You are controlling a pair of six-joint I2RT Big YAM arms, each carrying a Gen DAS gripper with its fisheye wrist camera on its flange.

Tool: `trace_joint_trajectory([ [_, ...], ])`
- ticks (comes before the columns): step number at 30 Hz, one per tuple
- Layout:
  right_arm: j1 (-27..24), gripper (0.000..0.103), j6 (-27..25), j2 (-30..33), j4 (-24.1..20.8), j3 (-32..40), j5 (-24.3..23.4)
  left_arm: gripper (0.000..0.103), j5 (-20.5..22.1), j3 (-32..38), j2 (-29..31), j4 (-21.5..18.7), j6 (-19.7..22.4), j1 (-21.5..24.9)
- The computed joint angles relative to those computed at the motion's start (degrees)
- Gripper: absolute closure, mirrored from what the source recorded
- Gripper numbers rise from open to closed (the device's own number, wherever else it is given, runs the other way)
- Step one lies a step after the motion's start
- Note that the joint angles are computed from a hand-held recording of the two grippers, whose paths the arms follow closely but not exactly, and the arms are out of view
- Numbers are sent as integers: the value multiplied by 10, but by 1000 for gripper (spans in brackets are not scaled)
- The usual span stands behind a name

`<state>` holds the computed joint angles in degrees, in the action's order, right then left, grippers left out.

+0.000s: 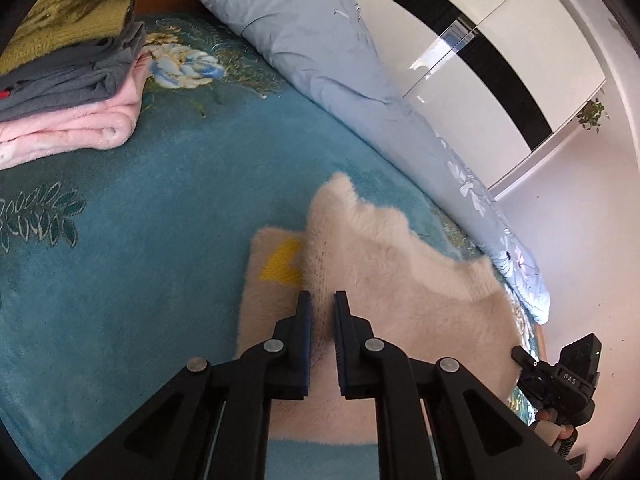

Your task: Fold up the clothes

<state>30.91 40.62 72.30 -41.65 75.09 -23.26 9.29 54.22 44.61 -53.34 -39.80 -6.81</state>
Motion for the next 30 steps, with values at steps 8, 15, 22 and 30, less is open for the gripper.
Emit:
trace_joint_trajectory([
  [8,-21,93,23,38,-47,-7,-35,93,21,-51,-30,14,-47,14],
  [15,-15,93,3,40,-67,3,-18,89,-32,-26,-20,-32,-35,-24],
  [22,-11,92,-13,43,-70,9,-13,70,27,-29,-22,-30,-23,32],
  [30,-18,89,-4,36,-38,0,-33,48,168,-70,-28,4,-40,115],
])
